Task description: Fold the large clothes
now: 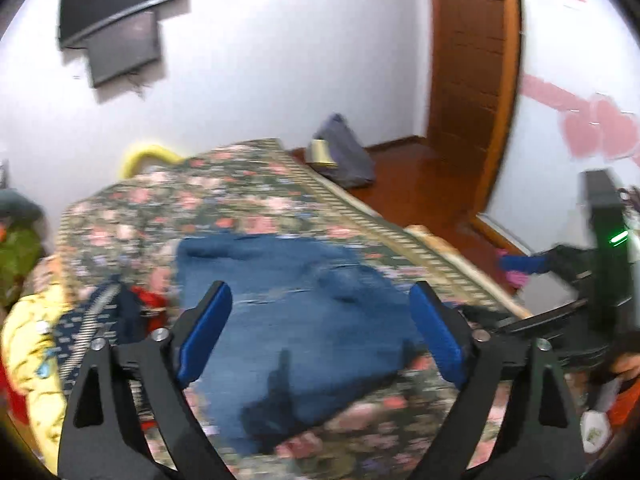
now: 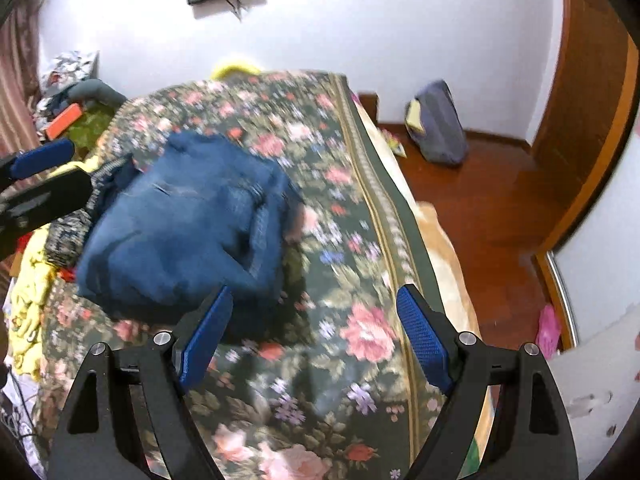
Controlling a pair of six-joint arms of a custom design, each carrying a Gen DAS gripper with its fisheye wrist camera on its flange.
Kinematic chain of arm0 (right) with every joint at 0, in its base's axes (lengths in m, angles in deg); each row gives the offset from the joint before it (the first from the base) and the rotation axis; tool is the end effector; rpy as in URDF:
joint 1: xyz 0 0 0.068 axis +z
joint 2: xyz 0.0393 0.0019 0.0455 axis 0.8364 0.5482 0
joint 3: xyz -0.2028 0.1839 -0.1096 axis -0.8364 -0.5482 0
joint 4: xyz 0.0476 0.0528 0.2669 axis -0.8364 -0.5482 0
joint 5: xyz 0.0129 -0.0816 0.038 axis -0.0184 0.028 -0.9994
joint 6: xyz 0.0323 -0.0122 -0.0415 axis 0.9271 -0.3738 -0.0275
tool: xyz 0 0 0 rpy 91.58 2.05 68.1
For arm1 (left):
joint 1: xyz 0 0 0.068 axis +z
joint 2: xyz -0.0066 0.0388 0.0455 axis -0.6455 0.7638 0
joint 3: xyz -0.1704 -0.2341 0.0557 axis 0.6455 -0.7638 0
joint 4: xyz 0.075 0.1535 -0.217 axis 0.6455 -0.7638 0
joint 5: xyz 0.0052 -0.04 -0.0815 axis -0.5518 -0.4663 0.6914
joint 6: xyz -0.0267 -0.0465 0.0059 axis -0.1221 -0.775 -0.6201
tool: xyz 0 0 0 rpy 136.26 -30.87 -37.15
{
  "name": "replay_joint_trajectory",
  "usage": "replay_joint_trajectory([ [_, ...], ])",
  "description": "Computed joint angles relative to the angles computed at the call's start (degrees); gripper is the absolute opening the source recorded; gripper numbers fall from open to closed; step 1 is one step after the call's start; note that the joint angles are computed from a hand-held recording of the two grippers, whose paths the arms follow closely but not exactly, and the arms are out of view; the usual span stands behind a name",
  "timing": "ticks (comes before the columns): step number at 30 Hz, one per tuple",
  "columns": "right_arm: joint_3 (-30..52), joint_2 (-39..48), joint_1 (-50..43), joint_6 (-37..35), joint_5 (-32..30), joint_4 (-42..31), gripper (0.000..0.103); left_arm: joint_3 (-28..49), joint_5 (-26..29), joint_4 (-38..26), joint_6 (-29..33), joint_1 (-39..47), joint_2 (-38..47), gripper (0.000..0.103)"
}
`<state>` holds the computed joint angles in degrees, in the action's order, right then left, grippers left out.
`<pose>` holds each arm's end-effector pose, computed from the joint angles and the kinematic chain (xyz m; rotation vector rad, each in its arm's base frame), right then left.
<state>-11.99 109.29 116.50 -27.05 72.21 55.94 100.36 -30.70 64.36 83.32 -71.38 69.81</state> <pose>0.1604 0.2318 0.1823 0.1639 2.3871 0.0077 0.2614 -0.1583 0.2206 0.7213 2.1414 -0.2394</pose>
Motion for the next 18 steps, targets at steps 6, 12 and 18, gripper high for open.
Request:
replay_joint_trajectory([
  [6,3.7,2.8,-2.1,-8.5,-2.4,8.0,0.082,0.9,1.5,-0.9,0.4,10.8,6.8,0.096],
  [12,4.8,12.0,-7.3,-8.2,-9.3,14.7,0.082,1.0,6.2,0.3,1.9,16.1,17.6,0.097],
  [18,-4.2,12.6,-10.8,-5.1,-16.5,24.2,0.082,-6.1,9.9,10.2,1.9,17.3,18.0,0.097],
])
